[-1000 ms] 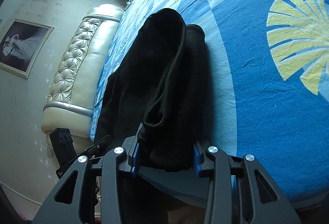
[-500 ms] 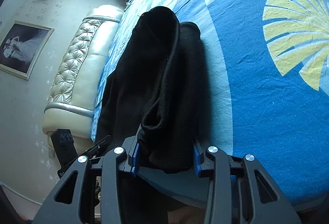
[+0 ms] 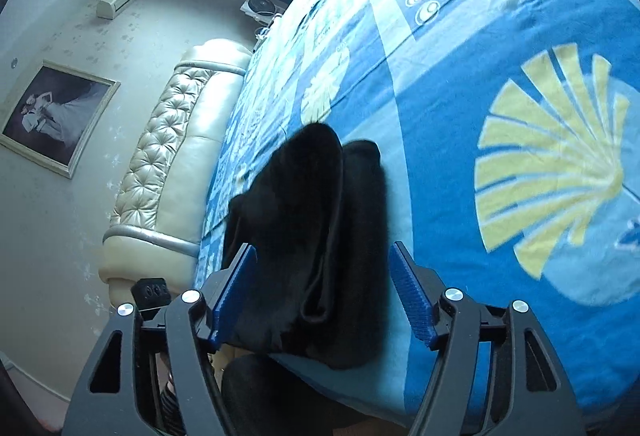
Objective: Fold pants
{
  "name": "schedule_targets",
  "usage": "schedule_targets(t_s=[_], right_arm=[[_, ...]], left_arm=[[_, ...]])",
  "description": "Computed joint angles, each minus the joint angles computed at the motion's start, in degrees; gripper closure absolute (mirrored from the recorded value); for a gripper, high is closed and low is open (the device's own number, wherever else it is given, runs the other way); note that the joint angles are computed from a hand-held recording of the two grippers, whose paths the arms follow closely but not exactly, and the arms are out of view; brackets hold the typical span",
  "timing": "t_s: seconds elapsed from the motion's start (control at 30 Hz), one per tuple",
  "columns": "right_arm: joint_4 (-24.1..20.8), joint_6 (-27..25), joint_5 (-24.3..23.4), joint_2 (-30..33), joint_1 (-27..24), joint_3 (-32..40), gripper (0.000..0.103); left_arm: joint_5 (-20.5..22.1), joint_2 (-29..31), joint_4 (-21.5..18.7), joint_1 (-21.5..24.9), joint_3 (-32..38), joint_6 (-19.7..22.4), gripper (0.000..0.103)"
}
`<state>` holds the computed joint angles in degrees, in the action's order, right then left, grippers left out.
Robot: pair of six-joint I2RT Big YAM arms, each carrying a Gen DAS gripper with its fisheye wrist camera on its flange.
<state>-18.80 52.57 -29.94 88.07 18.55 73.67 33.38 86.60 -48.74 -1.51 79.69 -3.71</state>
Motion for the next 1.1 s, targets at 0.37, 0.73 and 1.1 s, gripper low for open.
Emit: schedule_targets(t_s=[0.37,0.73,1.1], right_arm=[[-4.1,-0.7,-3.0,14.8,-0.3,15.6,0.025],[-5.5,-5.4,-1.4,14.6,0.4,17.7,0.072],[-10.8,-6.9,-0.2,27.7,-0.1,39.4,0.072]], left_arm=[[6.5,20.2,-8.8,-0.6,23.4,-3.9,0.015],[-3.8,20.4,-9.3,-3.5,26.1,5.1,0.076],[-13.1,31.9,-13.4,-3.4,48.1,4.9,0.077]])
